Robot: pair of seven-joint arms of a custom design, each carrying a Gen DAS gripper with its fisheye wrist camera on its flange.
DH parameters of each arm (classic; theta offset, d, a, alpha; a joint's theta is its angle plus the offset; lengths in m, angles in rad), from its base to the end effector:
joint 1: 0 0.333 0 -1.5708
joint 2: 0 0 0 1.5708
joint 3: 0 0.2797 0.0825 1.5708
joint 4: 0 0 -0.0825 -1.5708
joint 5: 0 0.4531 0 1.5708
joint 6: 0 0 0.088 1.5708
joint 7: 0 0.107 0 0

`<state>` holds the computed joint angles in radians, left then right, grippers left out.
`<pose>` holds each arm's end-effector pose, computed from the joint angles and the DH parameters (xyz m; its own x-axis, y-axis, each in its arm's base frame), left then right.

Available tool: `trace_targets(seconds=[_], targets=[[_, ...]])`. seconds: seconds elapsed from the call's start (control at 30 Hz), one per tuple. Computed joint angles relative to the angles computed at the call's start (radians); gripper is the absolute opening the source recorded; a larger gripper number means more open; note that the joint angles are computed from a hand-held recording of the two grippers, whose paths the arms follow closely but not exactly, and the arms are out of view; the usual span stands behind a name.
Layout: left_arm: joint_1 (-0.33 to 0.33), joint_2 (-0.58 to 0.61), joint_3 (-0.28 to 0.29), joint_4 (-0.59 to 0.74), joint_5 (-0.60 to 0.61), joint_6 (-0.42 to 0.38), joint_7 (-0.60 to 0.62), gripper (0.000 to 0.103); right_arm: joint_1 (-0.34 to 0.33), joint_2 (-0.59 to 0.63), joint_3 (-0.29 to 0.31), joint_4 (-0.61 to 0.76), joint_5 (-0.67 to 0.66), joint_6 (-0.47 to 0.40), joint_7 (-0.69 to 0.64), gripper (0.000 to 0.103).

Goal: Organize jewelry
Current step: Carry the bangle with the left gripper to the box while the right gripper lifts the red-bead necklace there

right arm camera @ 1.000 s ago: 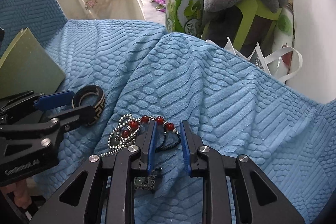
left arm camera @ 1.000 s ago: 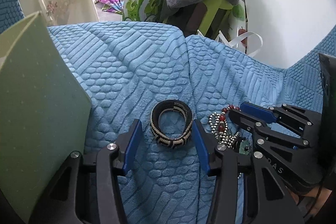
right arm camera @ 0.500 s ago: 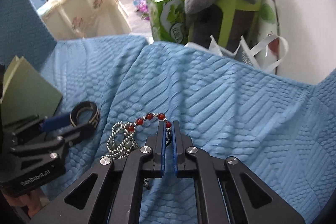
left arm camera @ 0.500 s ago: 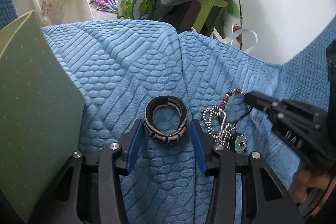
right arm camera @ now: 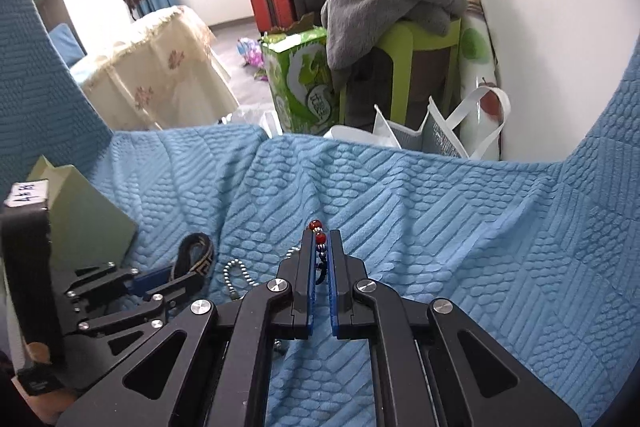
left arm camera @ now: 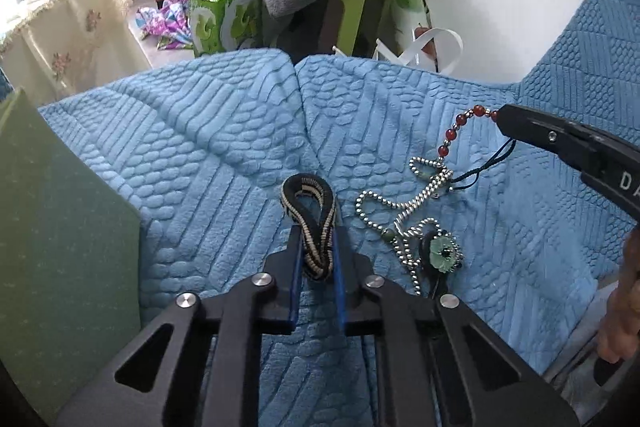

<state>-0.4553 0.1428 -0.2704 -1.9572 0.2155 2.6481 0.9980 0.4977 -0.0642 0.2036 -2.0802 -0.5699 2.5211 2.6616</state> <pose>0.5110 -0.4553 0.3983 -0.3331 -0.9301 0.1546 -0.8319 0.2127 -0.5126 0.4828 0.4159 0.4434 0.0288 -0.9955 -0.0905 -0.7933 0.0323 -0.6080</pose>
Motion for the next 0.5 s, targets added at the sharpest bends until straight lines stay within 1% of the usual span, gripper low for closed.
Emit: trace_targets(seconds=[0.07, 0.13, 0.23, 0.37, 0.43, 0.5], targets=[[0.009, -0.021, -0.006, -0.017, -0.04, 0.026, 0.024, 0.013, 0.003, -0.023, 0.006, -0.015, -0.014, -0.001, 0.028, 0.003], [0.011, -0.05, -0.009, -0.034, -0.046, 0.054, 0.033, 0.013, 0.003, -0.046, 0.014, -0.029, -0.031, -0.002, 0.057, 0.003], [0.02, -0.083, -0.02, -0.055, -0.091, 0.084, 0.064, 0.013, 0.005, -0.082, 0.03, -0.044, -0.059, -0.012, 0.1, 0.003], [0.03, -0.136, -0.033, -0.088, -0.161, 0.116, 0.122, 0.013, 0.005, -0.122, 0.051, -0.06, -0.091, -0.025, 0.147, 0.003], [0.033, -0.159, -0.038, -0.104, -0.195, 0.127, 0.144, 0.013, 0.008, -0.143, 0.057, -0.074, -0.083, -0.021, 0.165, 0.003], [0.034, -0.191, -0.041, -0.124, -0.255, 0.129, 0.184, 0.013, 0.009, -0.159, 0.064, -0.078, -0.078, -0.028, 0.177, 0.003]])
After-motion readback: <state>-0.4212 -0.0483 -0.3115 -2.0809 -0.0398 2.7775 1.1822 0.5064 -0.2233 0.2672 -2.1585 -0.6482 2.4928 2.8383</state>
